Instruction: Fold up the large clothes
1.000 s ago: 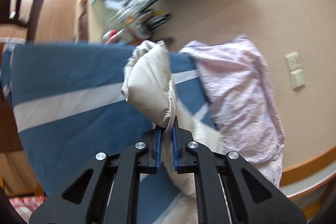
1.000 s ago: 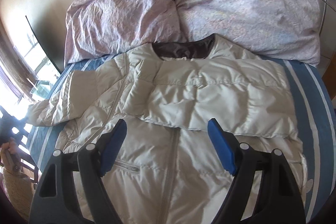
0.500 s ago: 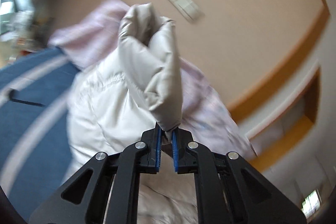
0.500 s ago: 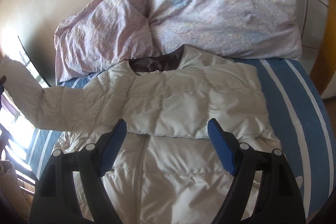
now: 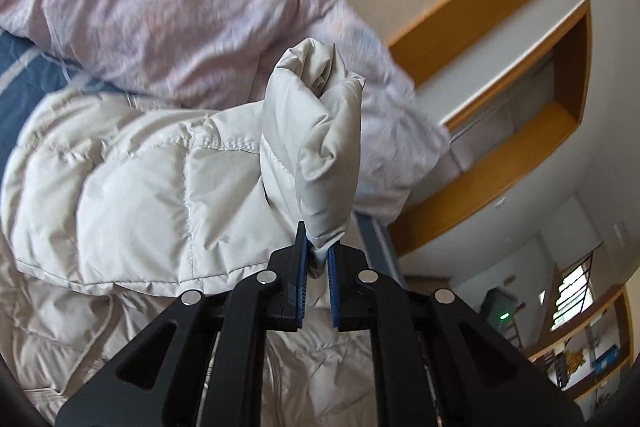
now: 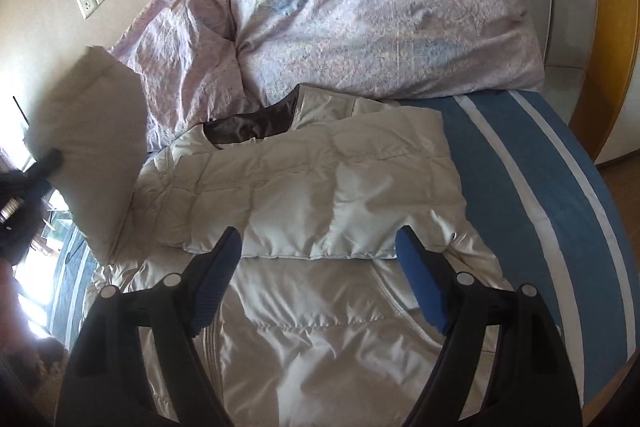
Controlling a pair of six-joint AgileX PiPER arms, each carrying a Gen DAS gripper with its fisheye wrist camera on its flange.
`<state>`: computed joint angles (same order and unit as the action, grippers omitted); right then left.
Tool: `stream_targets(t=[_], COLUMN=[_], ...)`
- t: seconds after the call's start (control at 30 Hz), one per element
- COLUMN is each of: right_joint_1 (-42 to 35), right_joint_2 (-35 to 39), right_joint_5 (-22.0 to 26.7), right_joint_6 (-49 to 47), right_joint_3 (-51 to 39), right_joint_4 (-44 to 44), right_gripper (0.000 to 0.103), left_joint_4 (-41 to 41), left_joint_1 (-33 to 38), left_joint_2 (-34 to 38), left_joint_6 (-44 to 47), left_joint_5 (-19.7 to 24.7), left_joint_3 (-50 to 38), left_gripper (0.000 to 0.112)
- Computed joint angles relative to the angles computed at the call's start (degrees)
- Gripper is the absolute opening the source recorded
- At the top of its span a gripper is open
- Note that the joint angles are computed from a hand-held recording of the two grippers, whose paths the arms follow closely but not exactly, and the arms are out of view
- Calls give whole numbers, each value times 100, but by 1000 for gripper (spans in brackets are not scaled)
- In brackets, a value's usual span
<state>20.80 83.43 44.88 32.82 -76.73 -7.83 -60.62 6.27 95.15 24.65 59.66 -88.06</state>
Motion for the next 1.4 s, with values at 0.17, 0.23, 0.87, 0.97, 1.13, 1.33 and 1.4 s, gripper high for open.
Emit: stream_targets(t=[0.17, 0.23, 0.87, 0.97, 1.13, 1.33, 1.4], right_joint_1=[-63, -151, -398, -327, -108, -12, 74], right_joint_2=[128, 131, 2087, 2144, 1619, 2033, 2214], right_joint_5=[-17, -42, 422, 272, -316, 111, 295], right_joint_6=[-83, -222, -1717, -1628, -1112, -553, -424], right_joint_3=[-40, -19, -1370, -1349, -954, -1254, -1495], right_joint_4=[155, 364, 3146, 3088, 2309, 1695, 1413], right_gripper=[79, 79, 45, 18, 12, 12, 14], left_joint_4=[233, -61, 2083, 2161, 2151, 2248, 2306], left_joint_1=[-376, -299, 1943, 2301, 2617, 2650, 2644], left_joint_2=[477, 499, -1545, -1408, -1217, -1033, -1031], left_joint_6=[61, 352, 2058, 2106, 2202, 2149, 2151], left_joint_5=[468, 637, -1002, -966, -941, -876, -896], left_joint_3=[-45, 83, 2185, 2171, 2115, 2040, 2059], left_gripper=[78, 88, 98, 98, 98, 98, 98])
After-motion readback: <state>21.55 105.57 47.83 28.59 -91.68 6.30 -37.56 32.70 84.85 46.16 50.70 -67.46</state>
